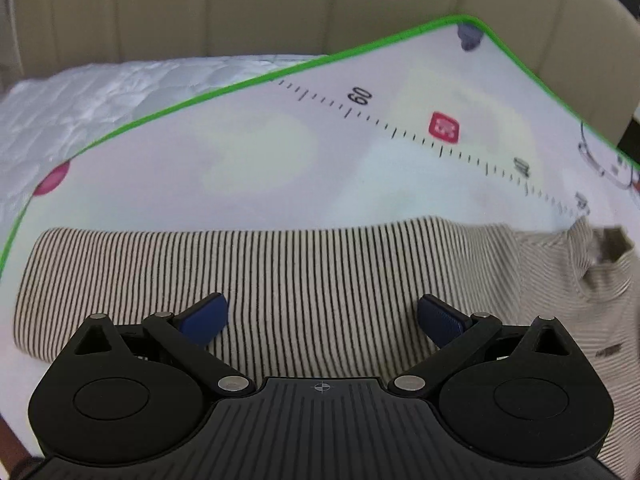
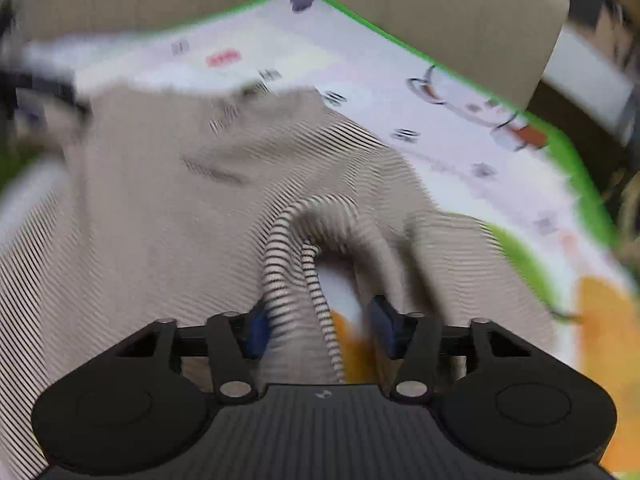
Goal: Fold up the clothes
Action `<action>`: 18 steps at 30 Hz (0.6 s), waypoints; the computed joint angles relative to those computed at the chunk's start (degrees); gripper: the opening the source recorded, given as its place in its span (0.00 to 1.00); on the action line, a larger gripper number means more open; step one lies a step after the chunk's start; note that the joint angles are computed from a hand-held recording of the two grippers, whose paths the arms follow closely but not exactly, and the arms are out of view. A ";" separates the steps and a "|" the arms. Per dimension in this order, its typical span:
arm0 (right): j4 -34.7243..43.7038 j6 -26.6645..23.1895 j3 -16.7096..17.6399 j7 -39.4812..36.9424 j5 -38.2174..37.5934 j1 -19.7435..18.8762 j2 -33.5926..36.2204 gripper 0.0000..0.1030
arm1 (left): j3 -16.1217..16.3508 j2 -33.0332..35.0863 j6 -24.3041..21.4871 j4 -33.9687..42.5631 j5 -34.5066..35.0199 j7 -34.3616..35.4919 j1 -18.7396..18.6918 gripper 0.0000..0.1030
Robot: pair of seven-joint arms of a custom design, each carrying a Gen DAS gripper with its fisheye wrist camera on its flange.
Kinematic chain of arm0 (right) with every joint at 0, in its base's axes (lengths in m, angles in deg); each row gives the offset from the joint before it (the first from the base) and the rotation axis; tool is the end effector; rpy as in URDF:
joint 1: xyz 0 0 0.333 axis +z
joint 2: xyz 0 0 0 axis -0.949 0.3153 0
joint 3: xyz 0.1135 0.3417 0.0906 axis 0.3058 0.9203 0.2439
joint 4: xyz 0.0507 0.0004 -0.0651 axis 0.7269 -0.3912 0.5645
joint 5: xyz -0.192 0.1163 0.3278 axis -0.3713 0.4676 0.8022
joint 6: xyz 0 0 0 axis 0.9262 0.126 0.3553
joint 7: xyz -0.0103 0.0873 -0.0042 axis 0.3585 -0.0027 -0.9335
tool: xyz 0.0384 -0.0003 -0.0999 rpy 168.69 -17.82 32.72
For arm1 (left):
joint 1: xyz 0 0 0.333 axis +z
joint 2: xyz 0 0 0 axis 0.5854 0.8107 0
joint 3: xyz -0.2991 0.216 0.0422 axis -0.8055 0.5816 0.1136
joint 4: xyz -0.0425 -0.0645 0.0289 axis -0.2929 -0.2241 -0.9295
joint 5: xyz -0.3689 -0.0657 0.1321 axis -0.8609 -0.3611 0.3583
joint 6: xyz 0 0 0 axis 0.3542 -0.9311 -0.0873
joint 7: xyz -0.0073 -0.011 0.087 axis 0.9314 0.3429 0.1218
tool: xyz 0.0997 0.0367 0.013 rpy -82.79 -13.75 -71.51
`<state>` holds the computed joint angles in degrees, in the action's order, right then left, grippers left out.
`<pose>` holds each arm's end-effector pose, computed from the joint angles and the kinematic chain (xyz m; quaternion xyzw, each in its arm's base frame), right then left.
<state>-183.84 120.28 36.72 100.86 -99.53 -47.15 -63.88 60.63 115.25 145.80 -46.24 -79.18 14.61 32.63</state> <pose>0.5200 0.2674 0.3585 -0.6789 0.6523 -0.3144 0.1214 0.7161 -0.1327 0.3530 -0.6396 0.6962 -0.2794 0.1677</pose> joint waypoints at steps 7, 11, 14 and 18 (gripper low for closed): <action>-8.37 2.24 -0.03 27.23 -7.90 -4.81 -10.78 0.54 | -21.83 -2.08 0.14 -5.50 -7.84 16.57 15.81 1.00; -7.69 -2.88 0.63 36.68 -7.88 -7.79 -8.86 0.57 | -30.38 -2.70 -6.04 -7.28 -12.73 24.22 20.99 1.00; -5.00 -7.10 0.92 33.74 -10.57 -7.32 -4.96 0.57 | -30.18 -3.46 -8.96 -8.02 -13.92 26.99 19.65 1.00; 0.01 -9.10 0.78 20.66 -15.88 -5.27 0.27 0.57 | -25.13 -4.30 -10.17 -8.62 -12.63 28.32 14.31 1.00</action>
<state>-183.82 111.18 37.50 121.52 -115.42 -52.42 -63.61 35.51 110.95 135.63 -54.87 -91.81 42.94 46.94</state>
